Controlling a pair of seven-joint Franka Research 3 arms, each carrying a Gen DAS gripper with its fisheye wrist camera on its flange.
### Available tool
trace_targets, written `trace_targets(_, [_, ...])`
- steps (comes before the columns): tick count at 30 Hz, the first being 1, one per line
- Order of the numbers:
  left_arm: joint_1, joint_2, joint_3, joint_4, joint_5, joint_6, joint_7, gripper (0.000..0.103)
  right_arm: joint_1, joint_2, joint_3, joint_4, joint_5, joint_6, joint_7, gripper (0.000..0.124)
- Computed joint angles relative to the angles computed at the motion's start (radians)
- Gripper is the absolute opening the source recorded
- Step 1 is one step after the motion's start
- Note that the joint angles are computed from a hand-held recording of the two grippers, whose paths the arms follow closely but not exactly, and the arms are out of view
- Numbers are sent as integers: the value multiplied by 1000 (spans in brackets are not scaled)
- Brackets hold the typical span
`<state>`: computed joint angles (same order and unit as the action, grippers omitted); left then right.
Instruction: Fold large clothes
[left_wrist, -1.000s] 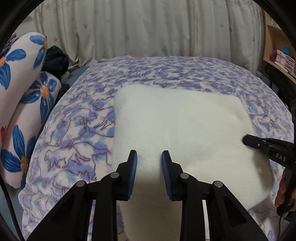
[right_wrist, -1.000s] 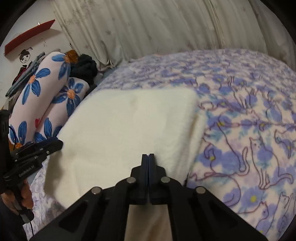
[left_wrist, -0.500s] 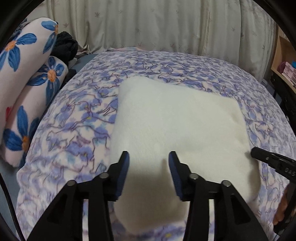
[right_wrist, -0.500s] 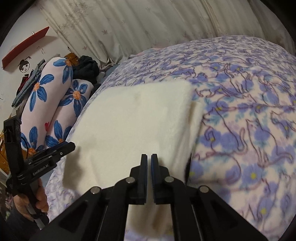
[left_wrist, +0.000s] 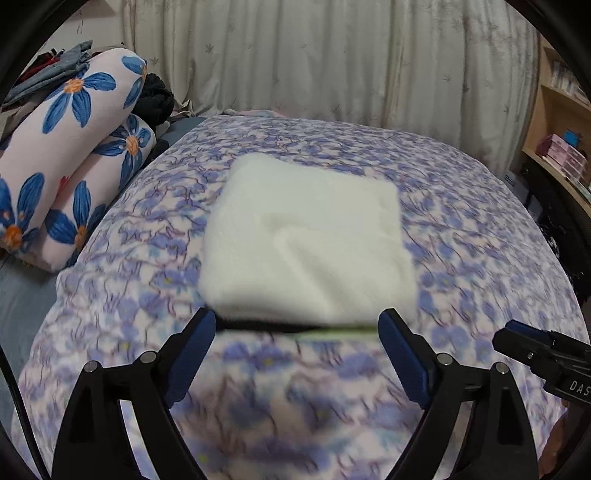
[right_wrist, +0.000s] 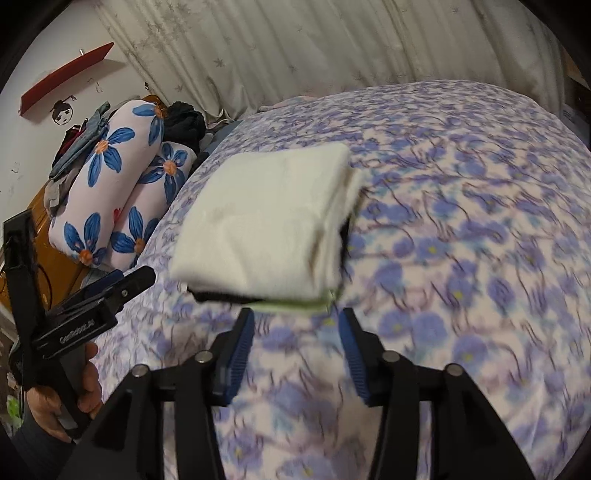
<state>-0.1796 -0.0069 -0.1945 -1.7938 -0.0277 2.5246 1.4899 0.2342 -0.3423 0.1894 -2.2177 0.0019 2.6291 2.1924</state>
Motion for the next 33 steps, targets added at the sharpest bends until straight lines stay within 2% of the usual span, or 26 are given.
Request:
trace_targets(5, [-33,-139,0,-171,-69,14,5,90,-7,-133,23,-129,7,-31,69,60])
trace_targets(10, [-82,-255,7,-322,-90,4,-24,98,-12,-254,50,-235,23,-74,104,64])
trace_targets(13, [-109,-313,7,-396,-89,9,-51,98,-10,-330,64,-291,28,-107,124,72])
trace_targets(17, [-146,-397,2,-487,-75,4,-90,98,5,-419,81,-353,46,-165,143,72])
trace_targets(21, [-200,-476,17,-551,-92,-13,-104,98,26,-506,111,-406,58,-214,180,72])
trace_targets(25, [-236,-554,19,-591,-96,-64,-134,98,67,-593,136,-453,87,-253,227,72])
trace_targets(33, [-263,-679,0,-635,-38,-143,-206,98,118,-736,188,-490,120,-363,343,73])
